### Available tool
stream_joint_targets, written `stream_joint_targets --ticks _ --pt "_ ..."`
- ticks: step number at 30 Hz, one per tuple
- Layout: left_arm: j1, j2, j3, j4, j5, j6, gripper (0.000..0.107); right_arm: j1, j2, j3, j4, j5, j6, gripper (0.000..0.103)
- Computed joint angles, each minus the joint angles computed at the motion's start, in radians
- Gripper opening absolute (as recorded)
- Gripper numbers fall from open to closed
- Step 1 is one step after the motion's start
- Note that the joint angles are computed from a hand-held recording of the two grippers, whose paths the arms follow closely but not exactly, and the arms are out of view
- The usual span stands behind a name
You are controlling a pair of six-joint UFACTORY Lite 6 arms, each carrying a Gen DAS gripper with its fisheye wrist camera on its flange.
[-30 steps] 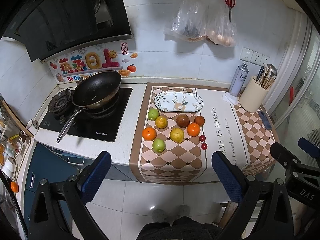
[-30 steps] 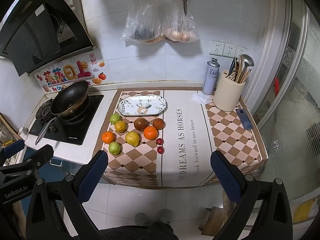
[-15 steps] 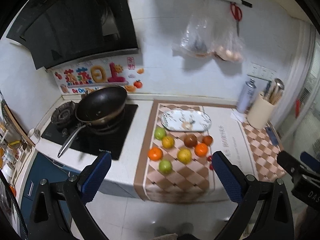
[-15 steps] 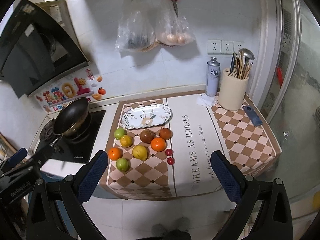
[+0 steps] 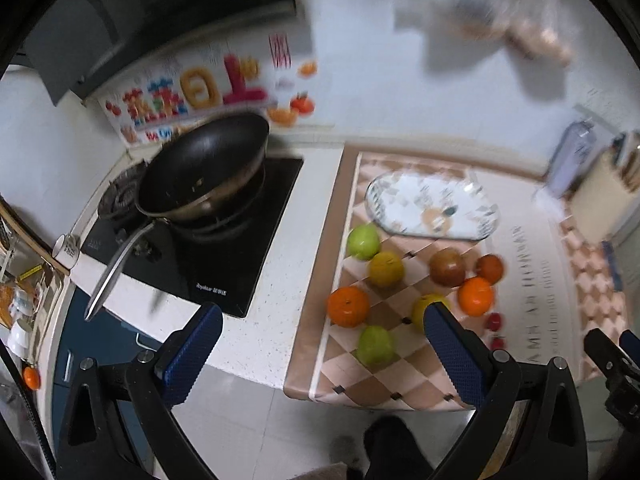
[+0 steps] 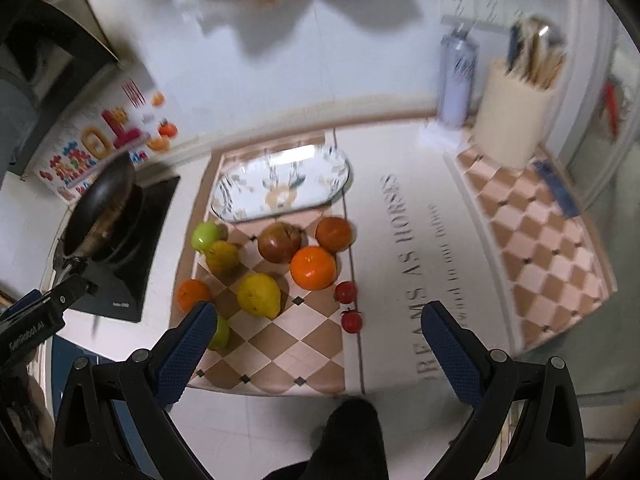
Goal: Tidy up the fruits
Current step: 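Grasp the yellow lemon with the left tool while the right tool grasps an orange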
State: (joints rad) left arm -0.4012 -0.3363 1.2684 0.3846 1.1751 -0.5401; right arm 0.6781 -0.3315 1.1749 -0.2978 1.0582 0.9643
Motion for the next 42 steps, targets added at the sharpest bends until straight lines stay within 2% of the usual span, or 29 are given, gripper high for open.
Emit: stream_joint_targets --ticks 3,7,8,9,13,18,23,25,30,32,34,36,38,42 --pt "0.103 0.187 0.033 -0.076 -0.073 0.073 0.103 -0.204 0.135 -0.062 0.199 -0.19 -0.254 0.102" --pt "0.182 0.45 0.151 -0.182 -0.113 0.156 0.101 -0.346 0.385 -0.026 0.41 -0.321 -0.506 0.1" --pt "0.188 0.521 0.192 -0.196 -0.111 0.168 0.096 -0.365 0.46 0.0 0.439 -0.344 -0.547 0.1" --pt "0.195 0.589 0.236 -0.222 -0.11 0.189 0.093 -0.371 0.516 0.025 0.448 -0.357 -0.565 0.1" --pt "0.212 0.828 0.404 -0.321 -0.083 0.251 0.092 -0.397 0.743 0.144 0.526 -0.37 -0.665 0.097" --pt "0.207 1.036 0.565 -0.379 -0.04 0.296 0.092 -0.416 0.898 0.26 0.588 -0.335 -0.739 0.097" --pt "0.192 1.14 0.635 -0.391 -0.022 0.324 0.091 -0.402 0.967 0.325 0.598 -0.305 -0.743 0.096" --pt "0.189 1.173 0.659 -0.402 -0.021 0.338 0.088 -0.403 1.003 0.358 0.606 -0.297 -0.749 0.093" --pt "0.182 1.236 0.701 -0.415 -0.019 0.37 0.063 -0.395 1.075 0.429 0.618 -0.276 -0.74 0.085" --pt "0.182 1.241 0.688 -0.428 -0.037 0.381 0.058 -0.391 1.084 0.434 0.626 -0.269 -0.741 0.078" --pt "0.171 1.232 0.664 -0.41 -0.064 0.377 0.058 -0.388 1.106 0.455 0.641 -0.263 -0.752 0.069" --pt "0.159 1.223 0.641 -0.397 -0.092 0.368 0.057 -0.382 1.105 0.454 0.627 -0.272 -0.743 0.068" --pt "0.142 1.26 0.702 -0.388 -0.072 0.351 0.057 -0.38 1.099 0.447 0.629 -0.278 -0.741 0.068" --pt "0.123 1.185 0.619 -0.396 -0.097 0.349 0.057 -0.368 1.009 0.345 0.608 -0.315 -0.737 0.068"
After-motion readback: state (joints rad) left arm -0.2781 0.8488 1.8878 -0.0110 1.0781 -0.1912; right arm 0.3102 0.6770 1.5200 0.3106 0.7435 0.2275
